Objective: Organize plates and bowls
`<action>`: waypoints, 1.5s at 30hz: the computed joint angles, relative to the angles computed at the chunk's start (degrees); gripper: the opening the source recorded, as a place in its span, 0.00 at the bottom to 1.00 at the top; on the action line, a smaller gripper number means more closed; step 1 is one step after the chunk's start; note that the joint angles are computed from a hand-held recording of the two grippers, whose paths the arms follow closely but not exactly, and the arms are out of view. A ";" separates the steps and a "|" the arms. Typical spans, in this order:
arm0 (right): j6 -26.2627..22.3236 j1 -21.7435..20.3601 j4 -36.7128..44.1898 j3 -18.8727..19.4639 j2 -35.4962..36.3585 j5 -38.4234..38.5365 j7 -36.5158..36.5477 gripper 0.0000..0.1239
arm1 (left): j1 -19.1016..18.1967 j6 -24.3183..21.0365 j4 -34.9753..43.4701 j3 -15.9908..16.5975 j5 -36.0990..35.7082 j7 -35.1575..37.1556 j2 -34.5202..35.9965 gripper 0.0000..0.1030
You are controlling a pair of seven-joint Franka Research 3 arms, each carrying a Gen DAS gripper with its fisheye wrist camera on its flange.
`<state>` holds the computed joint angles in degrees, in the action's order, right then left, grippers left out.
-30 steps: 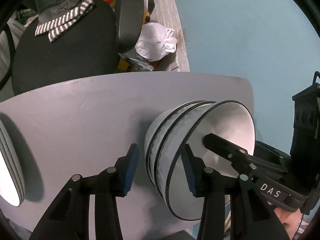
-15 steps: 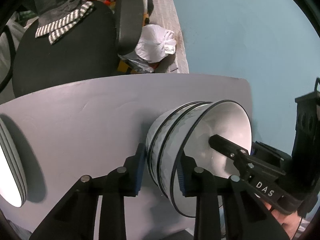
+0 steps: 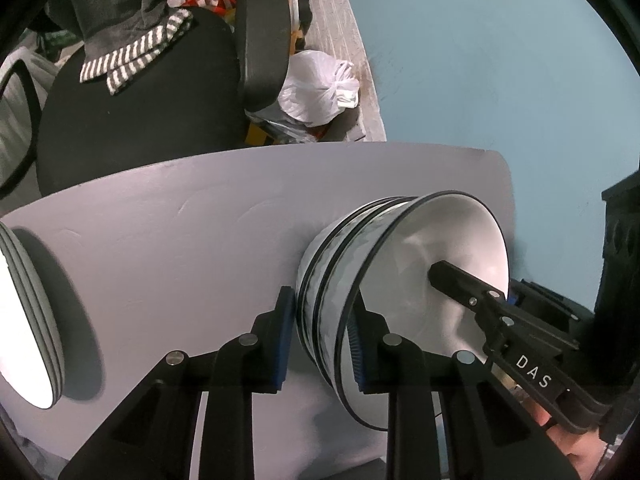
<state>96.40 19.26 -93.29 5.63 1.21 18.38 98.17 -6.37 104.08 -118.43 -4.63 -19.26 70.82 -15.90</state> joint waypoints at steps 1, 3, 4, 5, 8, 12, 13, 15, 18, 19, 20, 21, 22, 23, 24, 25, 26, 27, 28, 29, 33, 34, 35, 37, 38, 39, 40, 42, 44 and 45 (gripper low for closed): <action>-0.07 0.03 0.01 0.02 0.02 0.06 0.08 0.14 | -0.02 -0.13 0.04 -0.10 0.24 -0.07 -0.07 0.24; -0.21 0.10 -0.05 0.07 -0.05 0.07 -0.01 0.14 | -0.03 -0.62 -0.08 -0.11 0.54 -0.08 -0.39 0.24; -0.25 0.17 -0.14 0.12 -0.13 0.09 -0.04 0.14 | -0.03 -0.81 -0.17 -0.08 0.62 -0.10 -0.56 0.24; -0.20 0.24 -0.32 0.16 -0.25 0.13 -0.02 0.14 | -0.02 -1.08 -0.36 -0.04 0.75 -0.12 -0.87 0.24; -0.26 0.51 -0.75 0.36 -0.62 0.40 0.24 0.14 | 0.04 -1.47 -1.09 0.07 1.21 -0.36 -1.87 0.24; -0.26 1.03 -1.34 0.73 -1.07 0.74 0.48 0.14 | 0.23 -1.77 -2.59 0.55 1.43 -0.81 -3.59 0.24; -0.30 1.22 -1.39 0.86 -1.12 0.70 0.56 0.14 | 0.31 -1.91 -2.92 0.76 1.38 -0.91 -3.95 0.24; -0.38 1.53 -1.37 1.04 -1.11 0.80 0.78 0.14 | 0.41 -2.14 -3.30 0.99 1.43 -1.13 -4.44 0.24; -0.57 2.03 -1.17 1.32 -0.99 1.22 0.96 0.14 | 0.69 -2.56 -3.94 1.35 1.71 -1.55 -5.47 0.24; -0.57 2.23 -1.13 1.44 -0.99 1.20 0.92 0.14 | 0.77 -2.63 -4.15 1.46 1.76 -1.71 -5.79 0.24; -0.49 2.43 -1.11 1.55 -1.02 1.15 1.20 0.14 | 0.91 -2.75 -4.42 1.66 1.81 -1.86 -6.23 0.24; -0.62 2.73 -0.83 1.75 -0.87 1.00 1.30 0.14 | 1.01 -2.87 -4.56 1.81 1.91 -1.94 -6.49 0.24; -0.62 2.93 -0.73 1.84 -0.81 0.96 1.43 0.14 | 1.19 -2.98 -4.86 2.02 1.96 -2.13 -6.91 0.24; -0.55 3.19 -0.68 1.99 -0.80 0.90 1.69 0.14 | 1.28 -3.07 -5.15 2.12 1.97 -2.30 -7.30 0.24; -0.54 3.47 -0.56 2.16 -0.75 0.78 1.71 0.14 | 1.44 -3.26 -5.55 2.32 2.04 -2.49 -7.82 0.24; -0.56 3.79 -0.39 2.35 -0.63 0.66 1.77 0.14 | 1.61 -3.37 -6.02 2.55 2.11 -2.58 -8.39 0.24; -0.60 3.98 -0.31 2.40 -0.57 0.62 1.87 0.14 | 1.66 -3.48 -6.27 2.65 2.16 -2.64 -8.74 0.24; -0.67 4.26 -0.11 2.55 -0.47 0.58 1.99 0.14 | 1.80 -3.71 -6.62 2.86 2.23 -2.73 -9.29 0.24; -0.59 4.52 -0.08 2.67 -0.51 0.53 2.28 0.14 | 1.87 -3.81 -6.82 3.00 2.29 -2.76 -9.68 0.24; -0.66 4.79 0.15 2.81 -0.45 0.39 2.28 0.14 | 1.96 -3.90 -7.03 3.08 2.51 -2.83 -10.17 0.24; -0.42 5.81 0.87 3.27 -0.17 0.09 3.26 0.14 | 2.41 -4.16 -8.21 3.87 2.96 -2.88 -12.37 0.24; -0.47 6.06 1.19 3.39 0.03 -0.04 3.39 0.14 | 2.57 -4.26 -8.54 4.15 3.03 -2.85 -12.91 0.24; -0.46 6.32 1.38 3.50 0.15 -0.18 3.54 0.14 | 2.64 -4.43 -8.61 4.31 3.06 -2.86 -13.14 0.24; -0.60 6.86 2.12 3.75 0.55 -0.56 3.98 0.14 | 2.94 -4.79 -9.14 4.82 3.31 -2.59 -14.25 0.24; -0.66 7.13 2.41 3.86 0.69 -0.65 4.19 0.14 | 3.09 -5.03 -9.33 4.98 3.51 -2.55 -14.78 0.24; -0.74 7.38 2.83 3.95 0.92 -0.71 4.39 0.14 | 3.24 -5.19 -9.50 5.16 3.70 -2.47 -15.21 0.24; -0.83 7.67 3.27 4.08 1.18 -0.86 4.53 0.14 | 3.47 -5.42 -9.74 5.44 3.88 -2.43 -15.78 0.24; -0.97 8.35 4.45 4.39 1.89 -1.30 5.01 0.14 | 3.86 -5.89 -9.98 5.86 4.13 -2.54 -16.64 0.24; -1.26 9.02 5.85 4.62 2.69 -1.69 5.49 0.14 | 4.32 -6.59 -9.94 6.22 4.59 -2.76 -17.51 0.24; -1.27 9.35 6.42 4.72 3.01 -1.85 5.69 0.14 | 4.47 -6.79 -9.93 6.34 4.78 -2.81 -17.81 0.24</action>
<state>95.13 28.61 -86.87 10.35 4.22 16.53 103.86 -1.90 97.29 -128.35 1.71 -14.48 68.00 -33.71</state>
